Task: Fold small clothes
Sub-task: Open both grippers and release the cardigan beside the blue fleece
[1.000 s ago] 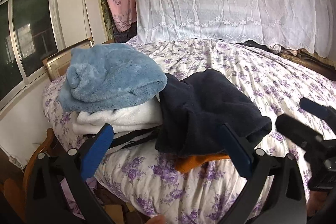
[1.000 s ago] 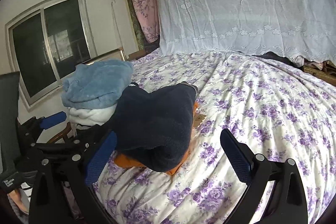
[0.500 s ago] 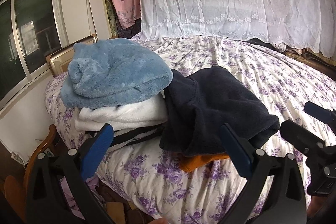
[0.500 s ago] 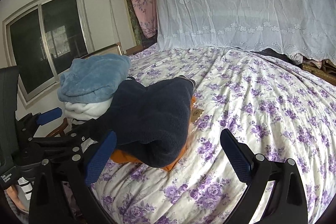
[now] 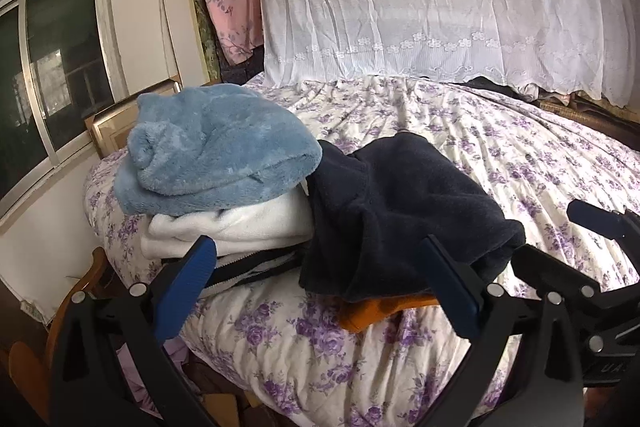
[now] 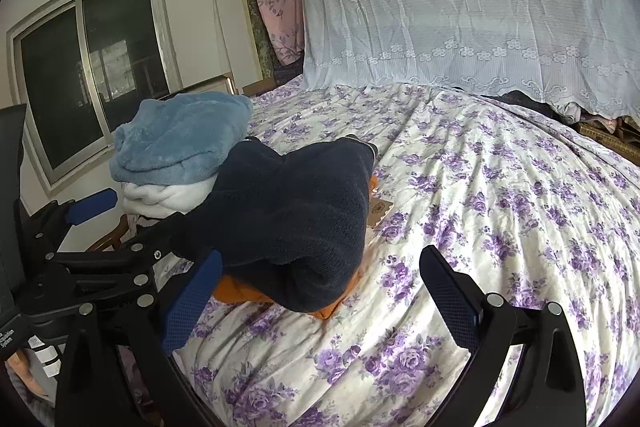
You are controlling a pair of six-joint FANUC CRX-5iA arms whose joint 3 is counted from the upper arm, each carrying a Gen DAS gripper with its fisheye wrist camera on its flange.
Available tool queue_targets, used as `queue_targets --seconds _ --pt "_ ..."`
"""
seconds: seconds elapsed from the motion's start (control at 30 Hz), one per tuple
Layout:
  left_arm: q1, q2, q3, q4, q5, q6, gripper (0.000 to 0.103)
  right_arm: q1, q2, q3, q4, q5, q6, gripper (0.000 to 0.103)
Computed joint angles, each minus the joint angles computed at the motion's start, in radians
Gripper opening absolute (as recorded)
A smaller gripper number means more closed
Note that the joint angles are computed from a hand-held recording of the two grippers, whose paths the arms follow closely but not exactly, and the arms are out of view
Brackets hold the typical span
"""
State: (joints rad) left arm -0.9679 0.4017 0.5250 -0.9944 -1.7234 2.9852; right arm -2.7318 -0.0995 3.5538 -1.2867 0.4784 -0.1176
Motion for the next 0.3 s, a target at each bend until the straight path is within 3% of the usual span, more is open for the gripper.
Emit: queue_targets --seconds 0.3 --pt "0.014 -0.018 -0.014 0.031 0.022 0.007 0.099 0.001 0.000 -0.001 0.005 -0.001 -0.005 0.100"
